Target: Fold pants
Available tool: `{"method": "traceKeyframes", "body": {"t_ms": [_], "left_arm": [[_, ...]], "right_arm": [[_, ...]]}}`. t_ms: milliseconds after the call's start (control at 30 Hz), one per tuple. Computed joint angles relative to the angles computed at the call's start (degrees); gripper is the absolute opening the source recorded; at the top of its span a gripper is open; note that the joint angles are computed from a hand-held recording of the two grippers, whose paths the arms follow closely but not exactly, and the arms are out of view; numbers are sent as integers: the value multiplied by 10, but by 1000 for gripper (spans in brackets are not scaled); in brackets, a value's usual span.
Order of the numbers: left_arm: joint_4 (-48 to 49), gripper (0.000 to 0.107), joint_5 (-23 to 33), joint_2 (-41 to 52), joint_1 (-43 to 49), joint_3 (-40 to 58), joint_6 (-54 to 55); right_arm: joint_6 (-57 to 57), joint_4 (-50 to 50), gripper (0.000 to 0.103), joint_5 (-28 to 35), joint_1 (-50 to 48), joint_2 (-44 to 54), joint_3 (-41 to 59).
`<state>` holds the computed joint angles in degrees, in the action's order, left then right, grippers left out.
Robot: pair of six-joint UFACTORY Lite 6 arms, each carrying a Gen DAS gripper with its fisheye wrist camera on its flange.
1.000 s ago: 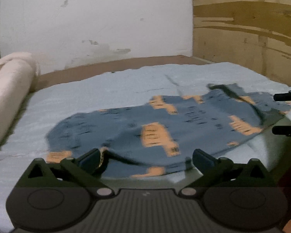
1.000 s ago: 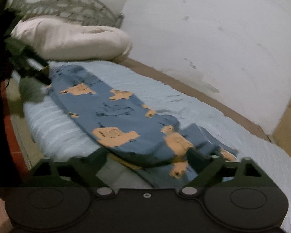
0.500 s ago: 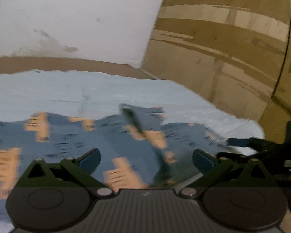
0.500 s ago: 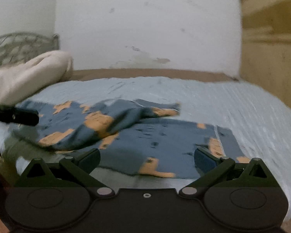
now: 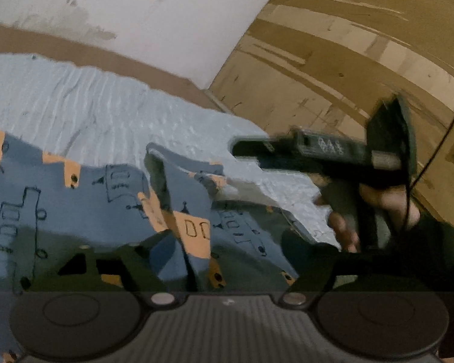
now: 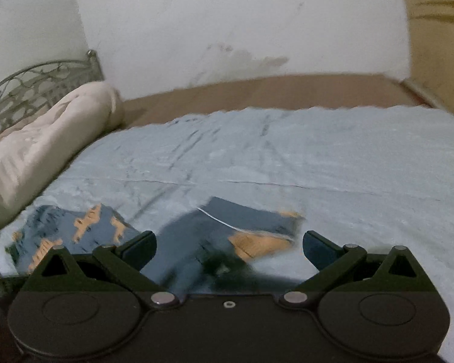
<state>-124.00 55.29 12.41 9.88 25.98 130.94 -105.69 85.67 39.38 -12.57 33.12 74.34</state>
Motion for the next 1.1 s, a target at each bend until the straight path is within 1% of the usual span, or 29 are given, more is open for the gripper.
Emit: {"method": "traceKeyframes", "body": {"t_ms": [33,67,100,133,167,200,233,267,300,367,400,433,467,500,533,567,600,633,667,700,767,867,933,1033,1100], "left_arm": [[1,69,4,7,5,1,-1],[0,61,3,10,6,3,-7],[-3,58,2,12,6,3,-8],[-5,50,0,11,6,2,-10],[1,40,2,15,7,6,-14],[11,35,5,20,10,10,-20],[22,27,6,20,12,14,-32],[28,22,9,24,13,17,-37],[28,20,5,27,9,21,-38],[22,9,0,27,0,22,-34],[16,7,1,31,-5,24,-28],[10,5,-2,30,-12,24,-22],[4,4,-4,26,-18,22,-13],[-5,3,-7,21,-24,18,-3],[-11,1,-11,17,-29,15,5],[-20,0,-17,9,-36,11,15],[-30,0,-25,-3,-44,5,21],[-41,0,-33,-10,-51,2,31],[-56,0,-45,-20,-62,-2,45],[-68,0,-56,-35,-71,-10,56],[-107,0,-81,-64,-95,-25,91],[-163,0,-108,-103,-135,-44,150],[-198,0,-126,-119,-166,-51,190],[-235,0,-135,-138,-196,-73,246],[-263,0,-142,-140,-217,-79,287]], "right_arm": [[43,-30,102,-6,19,16,34],[84,-60,97,-13,40,34,67],[125,-95,94,-22,61,46,97],[166,-131,87,-36,84,61,129],[203,-165,83,-48,104,71,152],[251,-213,80,-62,128,86,181],[287,-251,73,-73,146,93,196],[342,-311,69,-87,167,107,221],[396,-371,68,-107,189,116,235],[508,-491,67,-126,221,137,265],[564,-551,66,-130,234,147,276],[607,-599,62,-130,243,155,287],[629,-626,53,-134,246,157,287],[652,-652,47,-146,251,157,281],[662,-665,36,-154,251,155,275],[651,-655,26,-168,246,145,258],[617,-622,20,-179,238,134,240],[558,-564,9,-193,227,116,214],[498,-504,4,-208,216,97,186],[438,-444,2,-220,203,73,156],[318,-324,0,-228,175,28,102],[138,-148,0,-215,117,-69,-5],[18,-34,0,-182,66,-133,-81],[-154,121,0,-121,-10,-205,-199],[-210,163,0,-79,-67,-251,-278]]}}
